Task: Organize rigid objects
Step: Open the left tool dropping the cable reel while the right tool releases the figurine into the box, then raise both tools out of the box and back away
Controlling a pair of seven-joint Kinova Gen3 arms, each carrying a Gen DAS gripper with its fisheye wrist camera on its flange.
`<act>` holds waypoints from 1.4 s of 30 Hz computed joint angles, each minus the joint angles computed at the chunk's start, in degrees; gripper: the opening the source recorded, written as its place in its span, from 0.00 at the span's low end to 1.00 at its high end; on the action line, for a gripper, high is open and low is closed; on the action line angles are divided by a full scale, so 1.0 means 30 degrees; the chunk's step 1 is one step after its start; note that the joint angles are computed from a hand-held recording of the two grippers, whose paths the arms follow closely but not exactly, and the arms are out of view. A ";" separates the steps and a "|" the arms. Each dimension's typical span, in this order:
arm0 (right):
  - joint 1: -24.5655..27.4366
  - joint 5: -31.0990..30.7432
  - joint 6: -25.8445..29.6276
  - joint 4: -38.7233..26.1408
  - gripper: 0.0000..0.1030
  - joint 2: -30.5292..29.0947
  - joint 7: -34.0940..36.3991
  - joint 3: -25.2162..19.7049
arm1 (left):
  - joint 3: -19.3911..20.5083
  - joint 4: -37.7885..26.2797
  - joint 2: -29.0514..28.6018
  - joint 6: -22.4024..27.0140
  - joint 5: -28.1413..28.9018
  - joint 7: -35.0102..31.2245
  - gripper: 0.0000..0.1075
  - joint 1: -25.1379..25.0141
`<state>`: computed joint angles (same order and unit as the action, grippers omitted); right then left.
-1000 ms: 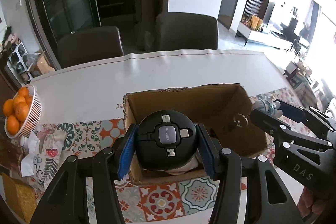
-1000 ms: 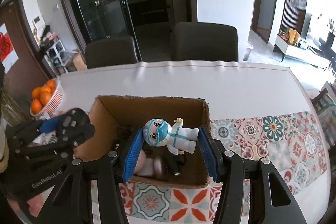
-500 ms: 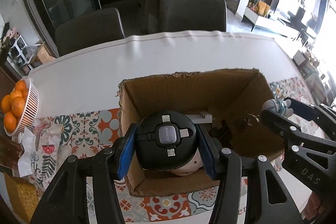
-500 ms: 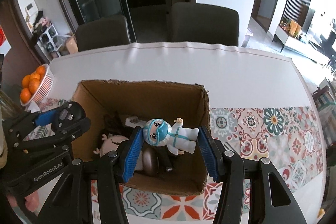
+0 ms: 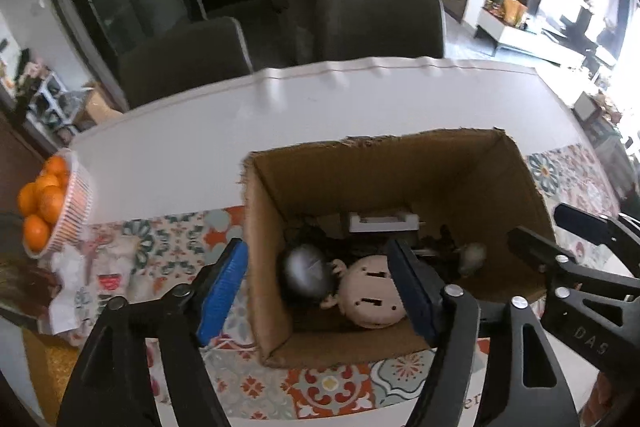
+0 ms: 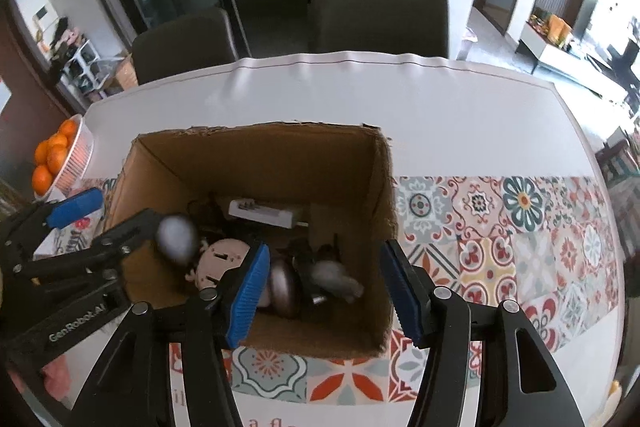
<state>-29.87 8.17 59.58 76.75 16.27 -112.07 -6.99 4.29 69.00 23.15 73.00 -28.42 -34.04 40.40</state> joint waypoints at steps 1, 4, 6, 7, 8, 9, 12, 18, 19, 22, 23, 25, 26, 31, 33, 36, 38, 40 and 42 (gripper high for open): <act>-0.0050 0.0071 -0.0075 0.0125 0.59 -0.0143 -0.0186 0.0041 | -0.0094 0.0194 -0.0222 -0.0027 -0.0316 0.0403 0.70 0.0289; -0.0212 0.0436 -0.0609 0.0771 0.64 -0.0766 -0.0755 0.0033 | -0.0127 0.0499 -0.0607 0.0227 -0.0965 0.1354 0.77 0.0765; -0.0214 0.0528 -0.1184 0.1380 0.66 -0.1352 -0.1123 -0.0057 | -0.0015 0.0722 -0.0883 0.0355 -0.1396 0.1905 0.81 0.1027; -0.0219 0.0624 -0.1339 0.1551 0.67 -0.1543 -0.1276 -0.0107 | 0.0052 0.0852 -0.1019 0.0418 -0.1615 0.2188 0.82 0.1158; -0.0288 0.0853 -0.1551 0.1829 0.69 -0.1827 -0.1535 -0.0147 | 0.0082 0.1072 -0.1219 0.0513 -0.2051 0.2673 0.83 0.1447; -0.0363 0.1142 -0.1718 0.2081 0.70 -0.2083 -0.1825 -0.0188 | 0.0176 0.1162 -0.1305 0.0586 -0.2319 0.2906 0.85 0.1551; -0.0759 0.2539 -0.2190 0.2931 0.77 -0.3018 -0.3238 -0.0380 | 0.0460 0.1561 -0.1725 0.0981 -0.3509 0.3918 0.90 0.2251; -0.1044 0.5354 -0.2845 0.4494 0.81 -0.4896 -0.6187 -0.1365 | 0.1097 0.2109 -0.2257 0.2795 -0.6604 0.6551 0.96 0.3961; -0.1028 0.5810 -0.2950 0.4762 0.81 -0.5219 -0.6702 -0.1581 | 0.1242 0.2215 -0.2377 0.3016 -0.6971 0.6915 0.96 0.4163; -0.0897 0.6937 -0.3157 0.5466 0.82 -0.6171 -0.7927 -0.2344 | 0.1691 0.2401 -0.2626 0.3959 -0.8138 0.7985 0.96 0.4867; -0.0841 0.7328 -0.3226 0.5690 0.82 -0.6495 -0.8256 -0.2640 | 0.1849 0.2453 -0.2693 0.4220 -0.8471 0.8266 0.96 0.5067; -0.0696 0.8362 -0.3202 0.6126 0.84 -0.7074 -0.9165 -0.3343 | 0.2134 0.2522 -0.2808 0.4622 -0.8939 0.8744 0.96 0.5355; -0.0595 0.8774 -0.3255 0.6355 0.85 -0.7390 -0.9587 -0.3653 | 0.2287 0.2522 -0.2869 0.4893 -0.9150 0.8932 0.96 0.5543; 0.0121 0.9586 -0.3289 0.7018 0.86 -0.8634 -1.0614 -0.4904 | 0.3009 0.2775 -0.3263 0.5760 -1.0076 1.0219 0.96 0.6361; 0.0448 0.9814 -0.3251 0.7177 0.86 -0.9049 -1.0850 -0.5395 | 0.3225 0.2613 -0.3208 0.6347 -1.0516 1.0425 0.96 0.6730; 0.0937 0.9795 -0.3206 0.7272 0.86 -0.9559 -1.0945 -0.5904 | 0.3412 0.2263 -0.2944 0.7453 -1.1284 1.0668 0.96 0.7499; 0.1266 0.9674 -0.3234 0.7515 0.86 -1.0070 -1.0957 -0.6200 | 0.3458 0.2036 -0.2728 0.8297 -1.1852 1.0878 0.96 0.8144; 0.1642 0.9494 -0.3317 0.7661 0.86 -1.0465 -1.0794 -0.6498 | 0.3456 0.1844 -0.2569 0.8931 -1.2310 1.1014 0.96 0.8699; 0.2047 0.9248 -0.3387 0.7786 0.86 -1.0892 -1.0557 -0.6744 | 0.3462 0.1740 -0.2542 0.9260 -1.2556 1.1162 0.96 0.9122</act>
<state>-23.72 35.92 49.42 100.11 -16.40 -143.74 -27.23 14.68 74.22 15.53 100.78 -66.09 -0.55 67.77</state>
